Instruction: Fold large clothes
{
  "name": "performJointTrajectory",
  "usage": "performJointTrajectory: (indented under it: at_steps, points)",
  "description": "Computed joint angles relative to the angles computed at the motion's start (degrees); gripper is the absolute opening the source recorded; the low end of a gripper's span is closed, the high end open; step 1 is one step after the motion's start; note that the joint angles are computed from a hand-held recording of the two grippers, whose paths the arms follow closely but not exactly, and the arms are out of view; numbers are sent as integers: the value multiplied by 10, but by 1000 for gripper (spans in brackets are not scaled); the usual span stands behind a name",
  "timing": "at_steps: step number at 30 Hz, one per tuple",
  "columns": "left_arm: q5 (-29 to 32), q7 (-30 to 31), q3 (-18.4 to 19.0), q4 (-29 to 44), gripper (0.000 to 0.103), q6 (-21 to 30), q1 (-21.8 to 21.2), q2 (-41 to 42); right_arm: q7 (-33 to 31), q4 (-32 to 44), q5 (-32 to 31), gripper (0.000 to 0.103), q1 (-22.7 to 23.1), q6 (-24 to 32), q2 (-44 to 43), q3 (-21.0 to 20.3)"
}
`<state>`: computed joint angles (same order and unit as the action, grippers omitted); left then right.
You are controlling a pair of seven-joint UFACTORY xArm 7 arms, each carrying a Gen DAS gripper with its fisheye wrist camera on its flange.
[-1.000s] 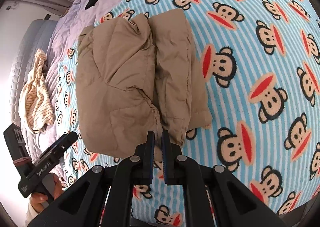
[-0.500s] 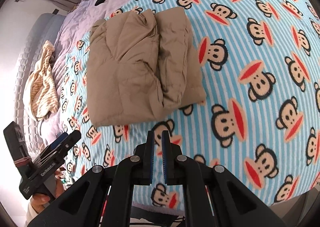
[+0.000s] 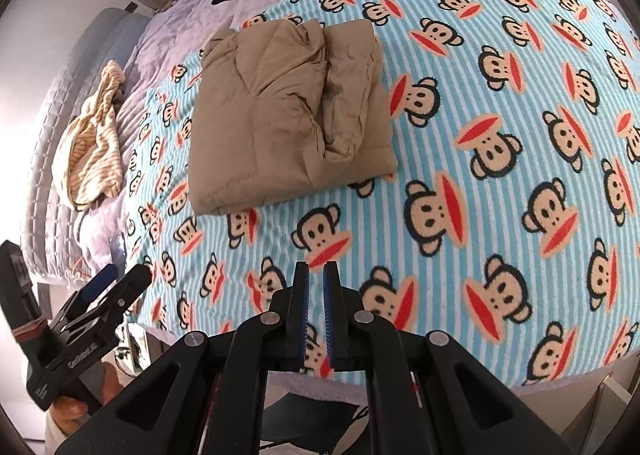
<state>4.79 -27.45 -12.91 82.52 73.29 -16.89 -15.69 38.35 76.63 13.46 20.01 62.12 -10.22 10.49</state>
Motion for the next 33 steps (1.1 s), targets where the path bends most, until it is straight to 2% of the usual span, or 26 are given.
performJointTrajectory:
  at_steps: [4,7,14,15,17,18,22,26,28,30,32,33]
  points:
    - [-4,-32,-4,1,102,32,3,-24,-5,12,-12,8,4,30,-5,5]
    - [9,-49,-8,5,102,36,10,-33,-1,28,-33,8,6,45,-6,11]
    - [41,-26,-4,53,102,37,22,-8,18,97,-113,8,11,69,23,30]
    - [52,-18,-4,61,102,38,25,-4,24,113,-130,12,13,72,34,34]
    - [66,0,-1,73,102,38,28,1,46,144,-165,43,20,81,59,40]
    - [66,13,4,79,102,37,29,5,62,161,-185,67,25,88,71,43]
    - [42,48,22,101,102,27,33,23,82,206,-210,69,46,92,104,38]
    - [45,59,23,127,102,27,36,44,103,257,-257,70,68,117,134,33]
    - [48,65,23,144,102,30,36,55,115,277,-284,83,80,127,144,30]
    - [54,64,21,158,102,32,34,63,126,295,-311,84,92,136,152,27]
    - [58,67,22,168,102,32,31,69,134,320,-338,91,104,150,162,24]
    - [60,67,22,175,102,31,30,73,140,328,-351,102,110,152,166,22]
